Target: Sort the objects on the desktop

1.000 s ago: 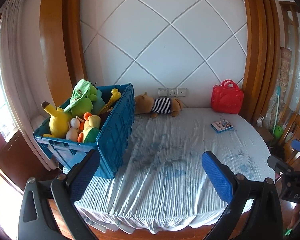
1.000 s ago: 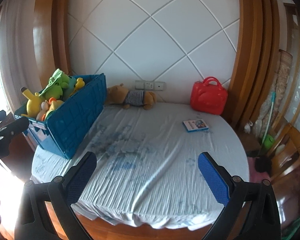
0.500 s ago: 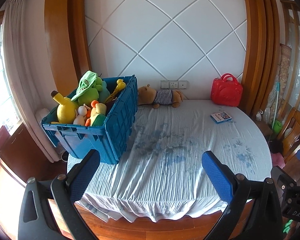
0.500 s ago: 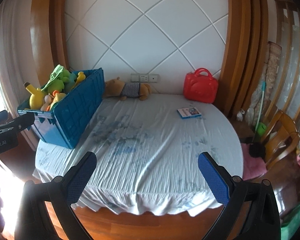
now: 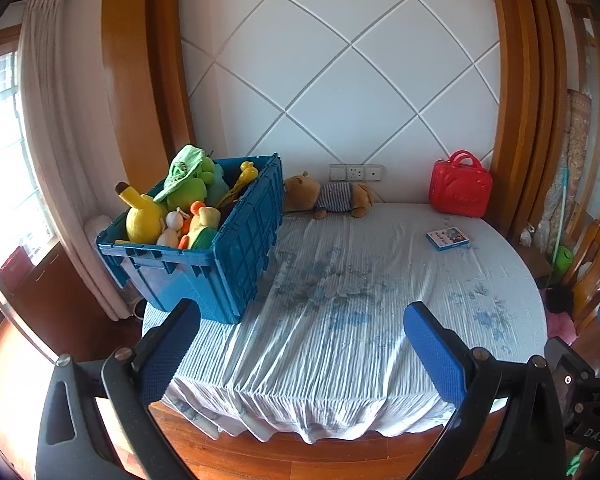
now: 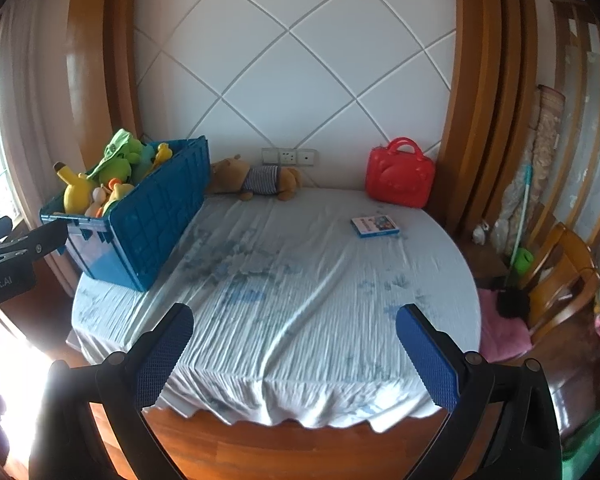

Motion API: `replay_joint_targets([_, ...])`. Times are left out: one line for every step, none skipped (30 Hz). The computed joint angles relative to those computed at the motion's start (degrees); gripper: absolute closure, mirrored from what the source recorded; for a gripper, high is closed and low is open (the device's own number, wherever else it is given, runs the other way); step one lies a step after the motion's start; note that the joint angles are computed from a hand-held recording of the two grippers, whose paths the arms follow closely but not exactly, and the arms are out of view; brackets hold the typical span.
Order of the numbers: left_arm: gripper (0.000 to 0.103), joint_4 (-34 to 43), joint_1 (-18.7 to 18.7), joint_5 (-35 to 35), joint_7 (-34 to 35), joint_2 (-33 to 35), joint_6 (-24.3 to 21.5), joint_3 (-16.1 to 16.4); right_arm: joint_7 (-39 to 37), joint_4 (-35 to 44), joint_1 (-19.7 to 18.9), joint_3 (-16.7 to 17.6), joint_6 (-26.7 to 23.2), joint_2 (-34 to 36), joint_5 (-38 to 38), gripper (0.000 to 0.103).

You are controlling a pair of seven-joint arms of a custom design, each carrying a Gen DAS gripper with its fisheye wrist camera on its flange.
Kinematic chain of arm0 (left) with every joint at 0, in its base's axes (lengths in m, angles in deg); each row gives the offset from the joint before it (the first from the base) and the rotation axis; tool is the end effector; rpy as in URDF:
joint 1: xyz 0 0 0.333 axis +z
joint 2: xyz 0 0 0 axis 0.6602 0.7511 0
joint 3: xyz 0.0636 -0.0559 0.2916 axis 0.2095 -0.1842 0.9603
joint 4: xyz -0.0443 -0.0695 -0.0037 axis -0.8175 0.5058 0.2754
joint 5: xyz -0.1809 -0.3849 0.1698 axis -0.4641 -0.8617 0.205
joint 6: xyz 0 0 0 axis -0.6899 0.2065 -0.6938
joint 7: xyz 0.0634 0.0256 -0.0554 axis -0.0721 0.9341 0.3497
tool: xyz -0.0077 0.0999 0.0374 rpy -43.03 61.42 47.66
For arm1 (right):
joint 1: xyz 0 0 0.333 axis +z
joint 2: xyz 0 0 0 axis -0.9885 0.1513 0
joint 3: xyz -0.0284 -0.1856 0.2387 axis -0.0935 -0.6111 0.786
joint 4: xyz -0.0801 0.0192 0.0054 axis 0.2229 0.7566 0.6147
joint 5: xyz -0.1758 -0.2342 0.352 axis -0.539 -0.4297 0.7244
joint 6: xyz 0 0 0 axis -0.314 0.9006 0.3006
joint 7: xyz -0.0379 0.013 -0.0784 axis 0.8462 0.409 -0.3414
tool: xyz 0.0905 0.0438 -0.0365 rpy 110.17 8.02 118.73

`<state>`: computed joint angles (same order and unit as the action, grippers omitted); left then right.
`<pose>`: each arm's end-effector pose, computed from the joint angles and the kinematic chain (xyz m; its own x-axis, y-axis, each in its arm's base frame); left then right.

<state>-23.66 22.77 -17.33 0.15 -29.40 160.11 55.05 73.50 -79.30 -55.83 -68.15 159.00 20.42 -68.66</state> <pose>0.4290 -0.4046 0.7208 0.1812 -0.9809 -0.0706 -0.5648 -0.0450 -0.8240 0.4261 0.3886 0.7069 0.1247 -0.9917 0.0305 -0.6083 -0.1007 -0.7873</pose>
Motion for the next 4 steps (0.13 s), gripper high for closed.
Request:
replay_joint_targets([0.0, 0.02, 0.03, 0.39, -0.49, 0.03, -0.2, -0.18, -0.15, -0.1, 0.01, -0.05, 0.01, -0.12, 0.04, 0.0])
replay_joint_targets([0.0, -0.06, -0.02, 0.44, -0.76, -0.04, -0.17, -0.2, -0.3, -0.27, 0.0, -0.13, 0.06, -0.26, 0.13, 0.0])
replay_joint_targets([0.0, 0.06, -0.06, 0.42, -1.05, 0.07, -0.15, -0.25, -0.45, -0.44, -0.02, -0.2, 0.11, -0.4, 0.24, 0.0])
replay_joint_targets([0.0, -0.04, -0.17, 0.04, -0.92, 0.04, 0.4, -0.05, -0.57, -0.62, -0.05, -0.28, 0.16, -0.53, 0.41, 0.0])
